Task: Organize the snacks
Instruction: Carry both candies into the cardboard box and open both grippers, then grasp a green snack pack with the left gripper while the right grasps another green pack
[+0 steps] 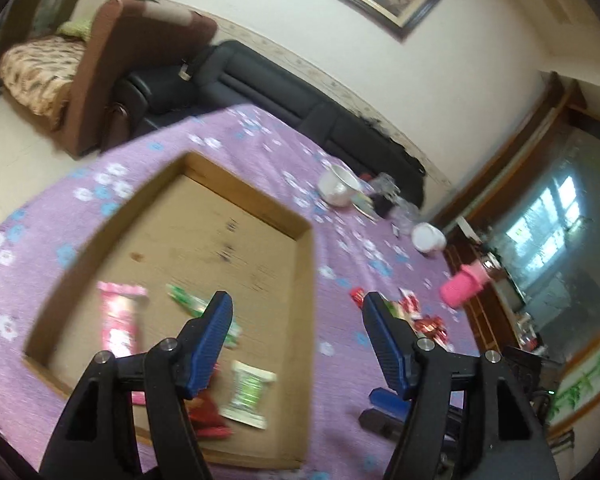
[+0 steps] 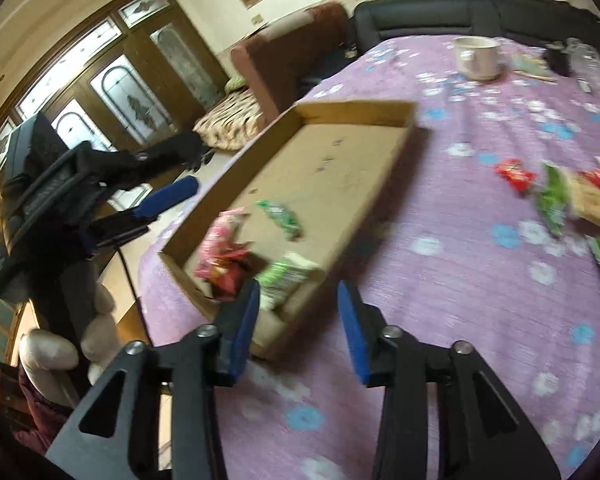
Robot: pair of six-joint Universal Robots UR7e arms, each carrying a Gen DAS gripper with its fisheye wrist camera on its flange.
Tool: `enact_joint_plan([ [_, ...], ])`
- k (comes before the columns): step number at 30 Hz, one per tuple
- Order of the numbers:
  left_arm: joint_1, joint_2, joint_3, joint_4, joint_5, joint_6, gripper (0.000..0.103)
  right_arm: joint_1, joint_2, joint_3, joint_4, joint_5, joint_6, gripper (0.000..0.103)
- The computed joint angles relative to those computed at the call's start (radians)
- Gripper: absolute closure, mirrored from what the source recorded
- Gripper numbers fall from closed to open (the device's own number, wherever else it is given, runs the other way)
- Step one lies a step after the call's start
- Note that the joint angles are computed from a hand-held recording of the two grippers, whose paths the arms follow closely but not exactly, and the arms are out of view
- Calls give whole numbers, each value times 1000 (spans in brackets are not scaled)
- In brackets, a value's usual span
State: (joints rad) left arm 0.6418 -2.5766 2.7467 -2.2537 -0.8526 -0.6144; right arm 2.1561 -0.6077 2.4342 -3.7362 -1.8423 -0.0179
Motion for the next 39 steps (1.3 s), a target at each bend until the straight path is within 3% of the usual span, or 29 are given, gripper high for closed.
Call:
enact_joint_plan([
  [7, 23, 178, 23, -122, -98, 27, 34, -201, -98, 196, -225, -75, -9, 57],
  [12, -14, 298, 41, -185, -124, 10, 34, -323, -168, 215, -272, -87, 28, 42],
  [16, -66, 386, 46, -189, -112, -16, 34, -339, -170, 151, -235, -129, 53, 42],
  [21, -95, 606, 33, -302, -90, 25, 34, -332, -135, 83, -211, -216, 69, 42],
  [22, -88, 656, 25, -332, -91, 37, 34, -329, -121, 74, -217, -231, 59, 44],
  [23, -75, 717, 16, -381, -96, 61, 34, -331, -111, 67, -224, -235, 48, 62],
  [24, -60, 783, 6, -440, -103, 93, 34, -351, -107, 68, -229, -201, 24, 72],
  [28, -23, 988, -40, -593, -116, 216, 36, -382, -113, 99, -274, -146, -6, 73],
  [29, -14, 1037, -50, -642, -126, 276, 42, -395, -116, 109, -285, -125, -6, 73],
  [30, -8, 1085, -67, -665, -123, 324, 57, -418, -126, 123, -293, -87, -5, 73],
  [32, -1, 1164, -108, -648, -97, 388, 68, -451, -143, 144, -300, -34, -5, 73],
  [37, 32, 1312, -173, -690, -41, 556, 68, -485, -168, 164, -282, 25, 7, 72],
  [39, 53, 1350, -202, -682, -49, 604, 65, -485, -173, 167, -279, 33, 9, 72],
])
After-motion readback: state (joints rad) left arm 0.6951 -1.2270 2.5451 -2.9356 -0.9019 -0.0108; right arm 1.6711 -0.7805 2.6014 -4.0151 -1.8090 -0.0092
